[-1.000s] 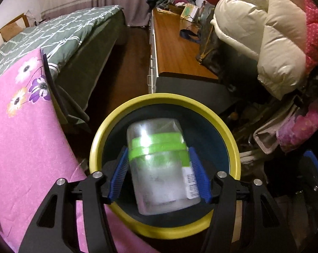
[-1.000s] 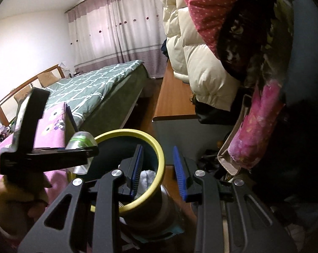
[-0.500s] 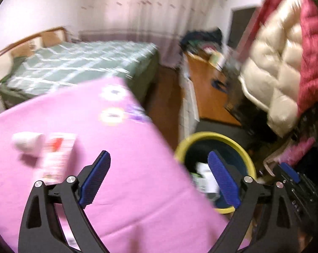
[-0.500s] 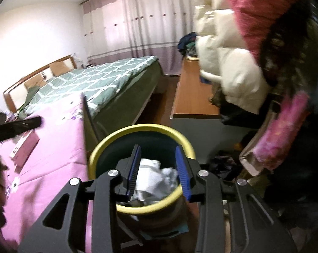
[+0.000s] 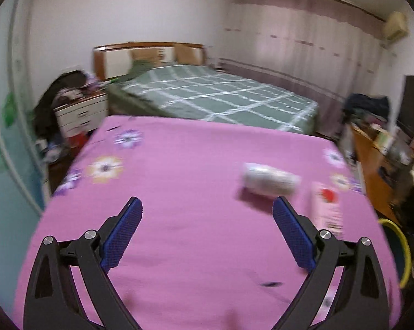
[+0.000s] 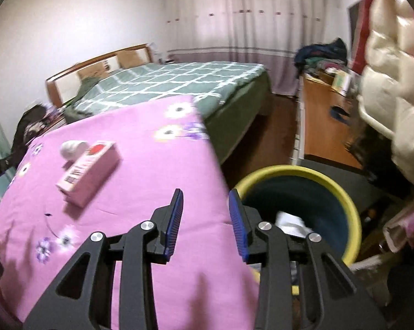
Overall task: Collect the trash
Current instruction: 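Grasp the pink strawberry milk carton with the right gripper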
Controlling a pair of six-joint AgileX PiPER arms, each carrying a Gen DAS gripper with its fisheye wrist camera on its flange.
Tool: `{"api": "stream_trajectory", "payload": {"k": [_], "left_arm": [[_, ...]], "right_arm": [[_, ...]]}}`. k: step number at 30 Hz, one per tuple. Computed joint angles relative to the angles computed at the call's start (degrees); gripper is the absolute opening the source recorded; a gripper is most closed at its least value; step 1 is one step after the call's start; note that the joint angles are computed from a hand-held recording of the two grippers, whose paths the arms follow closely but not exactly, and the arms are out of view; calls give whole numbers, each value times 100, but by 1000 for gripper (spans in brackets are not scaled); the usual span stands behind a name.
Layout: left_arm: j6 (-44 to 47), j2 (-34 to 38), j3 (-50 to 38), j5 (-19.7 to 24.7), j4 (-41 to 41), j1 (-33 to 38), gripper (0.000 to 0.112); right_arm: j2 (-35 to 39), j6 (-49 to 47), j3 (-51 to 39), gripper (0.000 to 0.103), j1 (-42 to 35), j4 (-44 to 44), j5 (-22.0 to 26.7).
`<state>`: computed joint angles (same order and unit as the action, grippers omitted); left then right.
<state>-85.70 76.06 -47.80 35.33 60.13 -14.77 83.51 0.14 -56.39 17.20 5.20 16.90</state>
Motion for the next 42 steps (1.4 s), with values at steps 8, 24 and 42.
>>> {"api": "stream_trajectory", "payload": {"k": [8,24,42], "left_arm": [[296,-127,723,-1098,-93,1685,94],[301,172,649,-1076,-254,1628,94],[152,138,664,-980,-156,1386,94]], "right_arm": [[933,1725,-1315,42,1458,-1233,572],[3811,3008,-5267,73,2281,-1901,3074],[3949,2975,-5304,48,2184,-1864,3331]]}}
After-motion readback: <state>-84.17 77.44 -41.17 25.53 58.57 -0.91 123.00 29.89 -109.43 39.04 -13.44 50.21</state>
